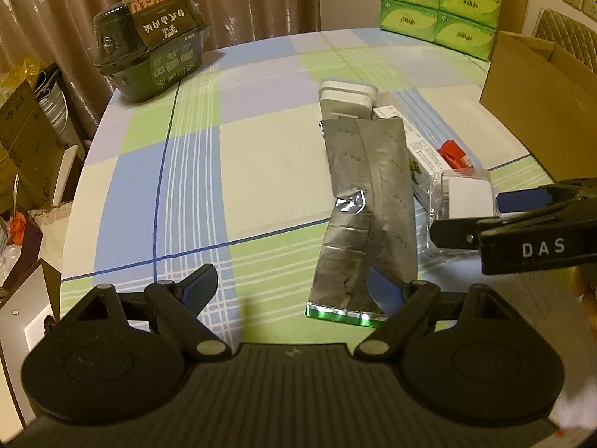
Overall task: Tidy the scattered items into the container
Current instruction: 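Lower the left tool onto the silver foil pouch while the right tool approaches the clear tray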
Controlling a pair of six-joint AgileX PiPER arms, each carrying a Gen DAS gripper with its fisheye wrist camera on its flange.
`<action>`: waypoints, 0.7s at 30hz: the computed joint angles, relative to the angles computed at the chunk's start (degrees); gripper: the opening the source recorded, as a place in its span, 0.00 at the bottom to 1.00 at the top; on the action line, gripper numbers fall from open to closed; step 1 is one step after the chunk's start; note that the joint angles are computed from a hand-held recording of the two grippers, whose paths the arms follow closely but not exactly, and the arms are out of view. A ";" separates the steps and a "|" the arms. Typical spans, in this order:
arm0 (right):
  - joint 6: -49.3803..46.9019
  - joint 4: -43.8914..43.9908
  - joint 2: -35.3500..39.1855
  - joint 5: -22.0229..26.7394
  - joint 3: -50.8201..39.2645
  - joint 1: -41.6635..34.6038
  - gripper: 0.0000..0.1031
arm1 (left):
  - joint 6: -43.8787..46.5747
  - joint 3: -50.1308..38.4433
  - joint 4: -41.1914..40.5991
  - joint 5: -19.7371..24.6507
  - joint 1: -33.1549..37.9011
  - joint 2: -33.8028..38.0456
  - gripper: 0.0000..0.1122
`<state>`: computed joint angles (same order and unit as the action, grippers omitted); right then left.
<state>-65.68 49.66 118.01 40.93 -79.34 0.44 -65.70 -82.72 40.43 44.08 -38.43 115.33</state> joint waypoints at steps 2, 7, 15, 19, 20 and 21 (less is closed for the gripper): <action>1.04 -1.21 0.59 -0.64 -0.34 0.47 0.89 | 0.84 -0.55 -0.36 0.20 0.22 0.65 0.75; 3.77 -3.31 1.23 -1.20 -1.21 0.65 0.77 | 1.22 -1.54 -0.68 0.09 0.51 1.61 0.75; 2.39 -5.68 -0.75 1.97 -1.79 -1.64 0.53 | 3.31 -4.41 -2.16 -1.86 0.45 3.82 0.75; 1.74 -7.46 -0.53 3.65 -3.03 -3.29 0.37 | 4.86 -7.24 -2.41 -2.56 0.14 6.28 0.75; 1.83 -8.06 -0.24 3.68 -3.37 -3.51 0.37 | 5.40 -8.27 -2.57 -2.45 0.05 7.12 0.75; 1.54 -8.18 0.42 4.56 -4.15 -4.09 0.38 | 5.73 -9.15 -2.38 -2.53 -0.05 7.87 0.75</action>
<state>-64.14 41.48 118.43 45.48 -83.48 -3.64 -59.97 -91.87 38.05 41.55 -38.48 123.20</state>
